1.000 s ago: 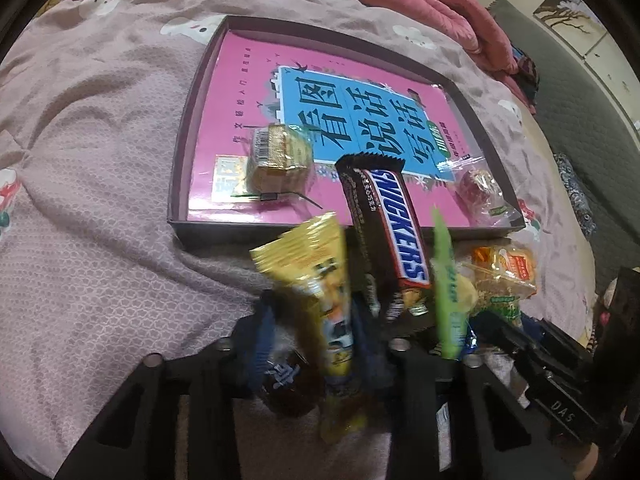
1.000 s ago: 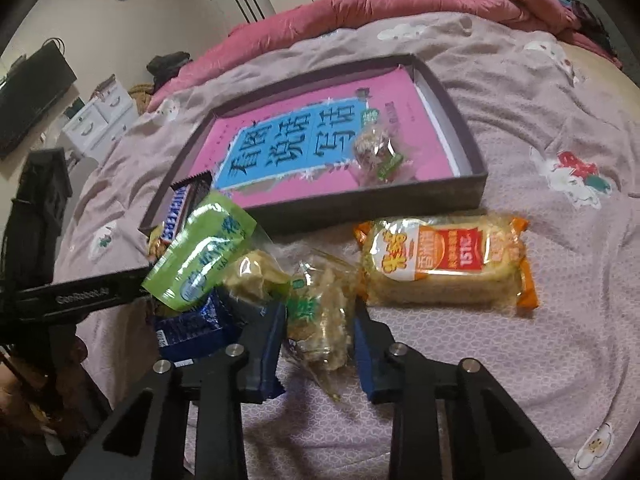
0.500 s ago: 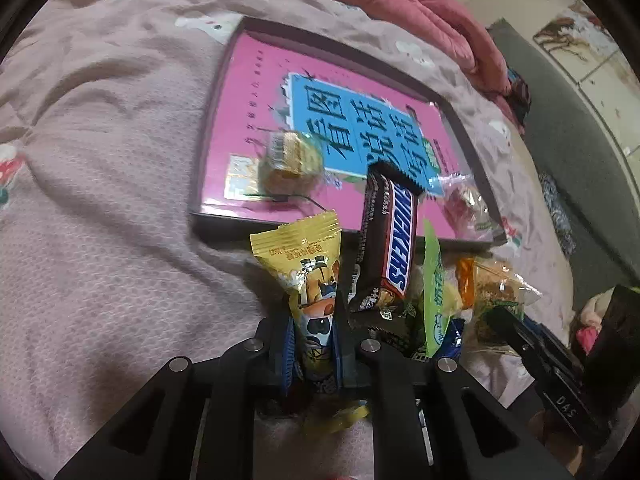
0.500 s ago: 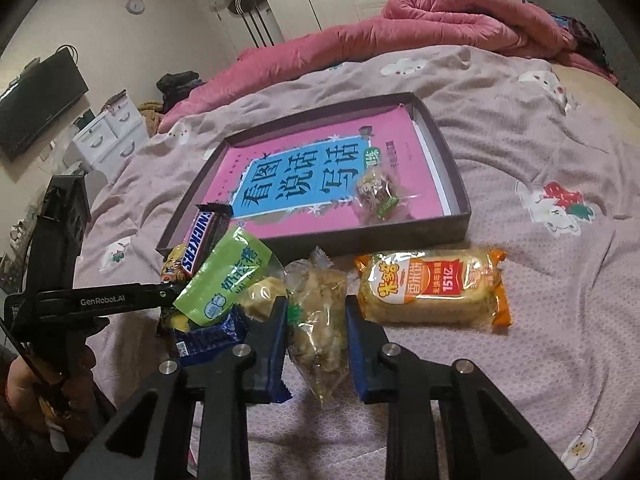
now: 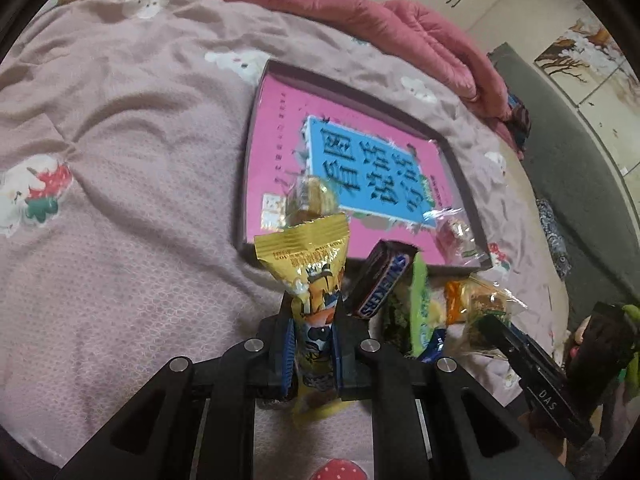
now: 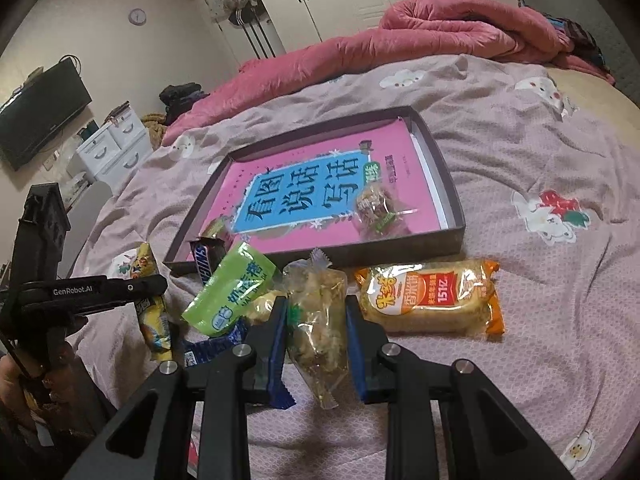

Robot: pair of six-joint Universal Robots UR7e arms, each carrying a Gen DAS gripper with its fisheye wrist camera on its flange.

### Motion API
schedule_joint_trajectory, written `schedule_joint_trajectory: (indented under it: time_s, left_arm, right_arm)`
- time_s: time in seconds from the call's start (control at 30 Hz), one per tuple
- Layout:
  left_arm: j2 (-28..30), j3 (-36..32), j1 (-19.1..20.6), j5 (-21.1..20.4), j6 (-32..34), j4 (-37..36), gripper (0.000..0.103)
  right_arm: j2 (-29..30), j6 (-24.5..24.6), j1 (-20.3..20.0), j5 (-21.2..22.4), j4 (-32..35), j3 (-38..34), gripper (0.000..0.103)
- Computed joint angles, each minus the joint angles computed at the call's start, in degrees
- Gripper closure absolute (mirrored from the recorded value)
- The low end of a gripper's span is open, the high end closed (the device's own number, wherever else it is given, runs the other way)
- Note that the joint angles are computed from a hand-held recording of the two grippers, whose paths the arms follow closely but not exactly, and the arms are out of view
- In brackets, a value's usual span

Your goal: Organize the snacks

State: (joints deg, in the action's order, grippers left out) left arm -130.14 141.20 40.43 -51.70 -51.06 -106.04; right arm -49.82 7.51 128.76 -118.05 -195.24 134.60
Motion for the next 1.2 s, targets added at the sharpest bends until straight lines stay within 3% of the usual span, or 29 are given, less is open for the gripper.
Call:
schedule_joint_trajectory:
  time_s: [0.83, 1.2]
  left_arm:
    - [-3.2, -2.3, -8.9, 4.6, -5.3, 6.1, 0.088]
    - [-2.0, -3.6, -10.1, 7.1, -4.8, 5.3, 0.088]
  right_arm:
    - [0.2, -4.4, 1.0, 0.9, -5.9, 0.0, 0.076]
    - [0.7, -6.0, 1.2, 0.9, -7.2, -0.7, 0.076]
